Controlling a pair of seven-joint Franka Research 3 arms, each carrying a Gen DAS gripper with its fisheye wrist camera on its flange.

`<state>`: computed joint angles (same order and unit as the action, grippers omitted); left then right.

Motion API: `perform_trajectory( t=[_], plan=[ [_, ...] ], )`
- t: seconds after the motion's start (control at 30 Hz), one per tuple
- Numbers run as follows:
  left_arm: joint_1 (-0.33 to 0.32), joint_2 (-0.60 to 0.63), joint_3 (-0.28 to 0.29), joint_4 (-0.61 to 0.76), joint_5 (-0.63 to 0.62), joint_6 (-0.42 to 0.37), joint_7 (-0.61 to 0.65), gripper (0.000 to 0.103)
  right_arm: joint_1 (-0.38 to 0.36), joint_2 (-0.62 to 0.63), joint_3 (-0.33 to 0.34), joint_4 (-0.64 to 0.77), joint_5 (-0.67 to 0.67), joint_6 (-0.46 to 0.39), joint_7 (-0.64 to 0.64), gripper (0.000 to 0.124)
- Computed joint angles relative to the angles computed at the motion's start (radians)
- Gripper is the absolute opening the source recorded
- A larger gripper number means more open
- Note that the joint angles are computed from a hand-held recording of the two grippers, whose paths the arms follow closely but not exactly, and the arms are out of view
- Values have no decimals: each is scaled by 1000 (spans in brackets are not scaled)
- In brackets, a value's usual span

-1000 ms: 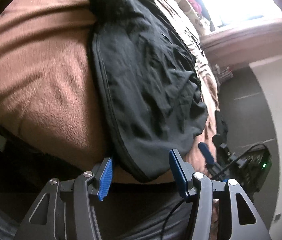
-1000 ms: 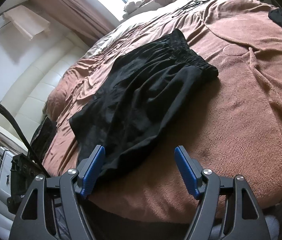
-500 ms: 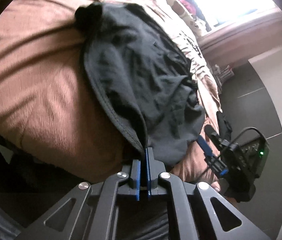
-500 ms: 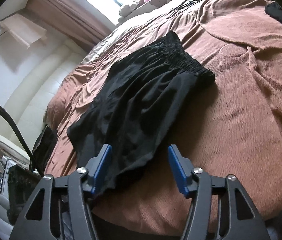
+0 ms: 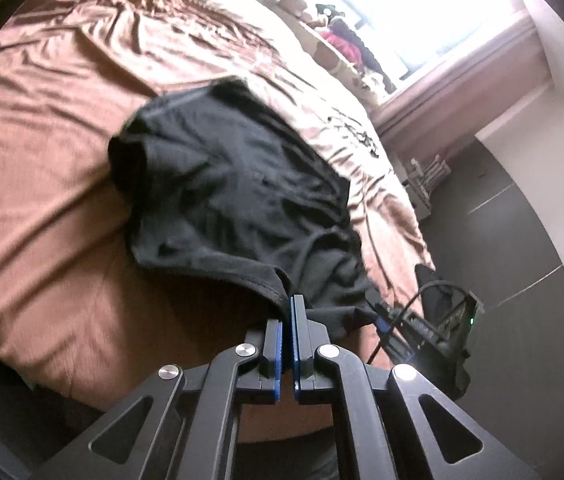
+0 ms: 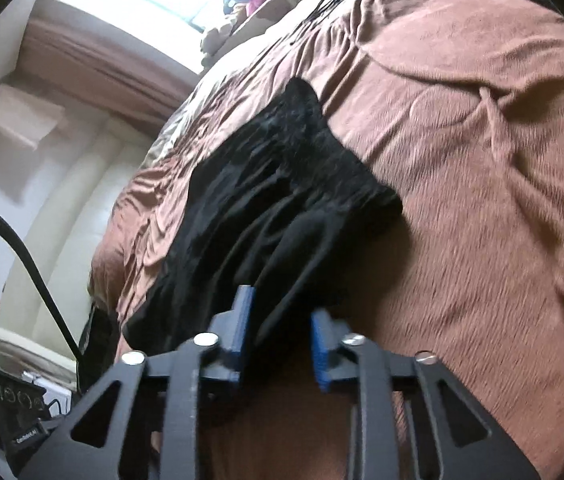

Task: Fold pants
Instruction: 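Close the left tool on the shorts' leg hem while the right tool grips the waistband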

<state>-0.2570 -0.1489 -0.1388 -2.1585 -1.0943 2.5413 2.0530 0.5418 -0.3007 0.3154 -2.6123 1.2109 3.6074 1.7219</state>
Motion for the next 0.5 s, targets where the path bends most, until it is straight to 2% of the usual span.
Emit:
perform_trajectory(
  t=[0.07, 0.13, 0.2, 0.33, 0.5],
  plan=[
    [3, 13, 2, 28, -6, 3, 5, 3, 3, 3, 3, 0, -18, 43, 11, 15],
    [7, 27, 3, 62, -15, 4, 10, 3, -9, 8, 18, 30, 39, 47, -64, 8],
    [13, 44, 0, 96, -24, 3, 18, 3, 1, 12, 4, 41, 39, 62, -72, 4],
    [28, 80, -11, 178, -25, 13, 19, 3, 5, 30, -19, 73, 19, 90, -76, 3],
    [51, 159, -37, 313, 47, 29, -34, 3, -5, 68, -49, 139, -12, 87, -96, 1]
  ],
)
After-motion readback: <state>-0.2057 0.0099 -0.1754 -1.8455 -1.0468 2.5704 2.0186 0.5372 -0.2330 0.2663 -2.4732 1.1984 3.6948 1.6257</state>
